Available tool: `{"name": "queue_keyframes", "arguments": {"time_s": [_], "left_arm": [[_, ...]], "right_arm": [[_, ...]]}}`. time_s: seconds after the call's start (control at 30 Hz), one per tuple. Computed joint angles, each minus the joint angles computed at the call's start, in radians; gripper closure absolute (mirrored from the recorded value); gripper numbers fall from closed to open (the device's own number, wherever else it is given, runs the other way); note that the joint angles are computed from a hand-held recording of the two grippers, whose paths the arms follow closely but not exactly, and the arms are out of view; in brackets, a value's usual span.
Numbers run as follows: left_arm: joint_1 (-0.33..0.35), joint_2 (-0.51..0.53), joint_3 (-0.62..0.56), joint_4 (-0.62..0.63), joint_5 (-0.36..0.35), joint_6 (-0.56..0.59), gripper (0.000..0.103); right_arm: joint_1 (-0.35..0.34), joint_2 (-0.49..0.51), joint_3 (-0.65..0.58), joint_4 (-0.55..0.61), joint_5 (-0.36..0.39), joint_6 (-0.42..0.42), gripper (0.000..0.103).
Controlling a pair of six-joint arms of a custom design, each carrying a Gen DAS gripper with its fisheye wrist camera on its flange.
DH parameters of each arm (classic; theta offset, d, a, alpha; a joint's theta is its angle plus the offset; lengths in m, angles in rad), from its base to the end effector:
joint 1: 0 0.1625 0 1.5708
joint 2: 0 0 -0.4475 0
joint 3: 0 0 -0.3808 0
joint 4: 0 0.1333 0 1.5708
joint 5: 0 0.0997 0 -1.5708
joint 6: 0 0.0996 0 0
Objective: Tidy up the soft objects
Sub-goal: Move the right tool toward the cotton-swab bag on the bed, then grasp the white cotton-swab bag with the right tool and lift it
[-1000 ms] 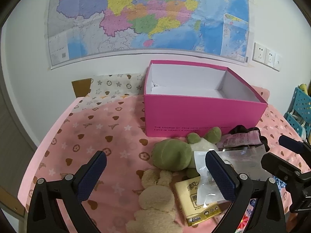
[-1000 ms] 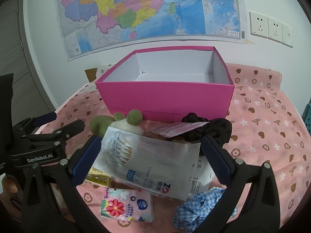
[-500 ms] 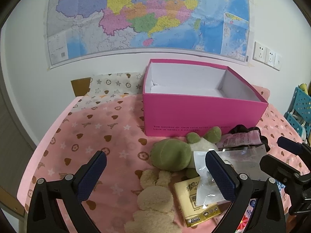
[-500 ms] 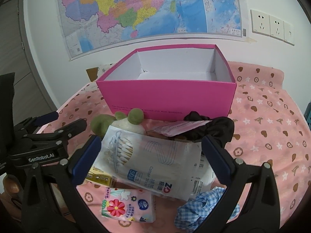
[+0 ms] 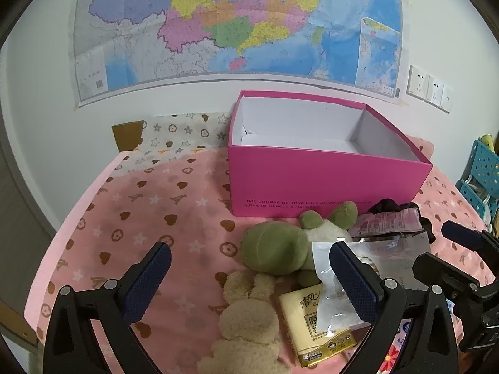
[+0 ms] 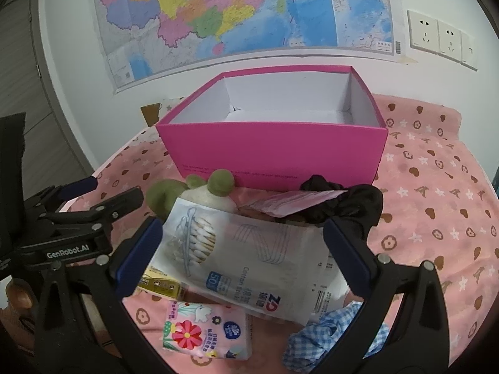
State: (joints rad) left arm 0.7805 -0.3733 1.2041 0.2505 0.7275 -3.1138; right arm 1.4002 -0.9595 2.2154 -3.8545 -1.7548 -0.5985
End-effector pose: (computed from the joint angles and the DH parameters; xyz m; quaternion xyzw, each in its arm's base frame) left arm -0.2920 -0.5814 -0.0608 0.2611 0.8516 -0.3530 0.2863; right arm 0.0268 -0.5223 0.2016 0.1400 -0.8570 0.4237 0.2578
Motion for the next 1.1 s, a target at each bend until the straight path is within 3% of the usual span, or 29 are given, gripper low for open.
{"name": "queue_keyframes", "arguments": {"time_s": [0.53, 0.7, 0.83, 1.03, 1.1], "left_arm": [[0.063, -0.021, -0.024, 0.049, 0.094, 0.017, 0.000], [0.082, -0.034, -0.017, 0.081, 0.210, 0.040, 0.001], [0.079, -0.024, -0.027, 0.113, 0.281, 0.081, 0.005], [0.080, 0.023, -0.089, 0.216, 0.383, 0.107, 0.021], [0.083, 0.041, -0.115, 0.251, 0.411, 0.108, 0.026]], "right_arm": [[-0.006, -0.005, -0.038, 0.132, 0.005, 0.018, 0.004], [-0.034, -0.031, -0.030, 0.155, -0.009, 0.056, 0.005], [-0.072, -0.061, -0.017, 0.219, -0.003, 0.097, 0.015], [-0.107, -0.081, -0.002, 0.246, 0.022, 0.124, 0.017], [-0.118, -0.091, 0.000, 0.265, 0.048, 0.133, 0.022]]}}
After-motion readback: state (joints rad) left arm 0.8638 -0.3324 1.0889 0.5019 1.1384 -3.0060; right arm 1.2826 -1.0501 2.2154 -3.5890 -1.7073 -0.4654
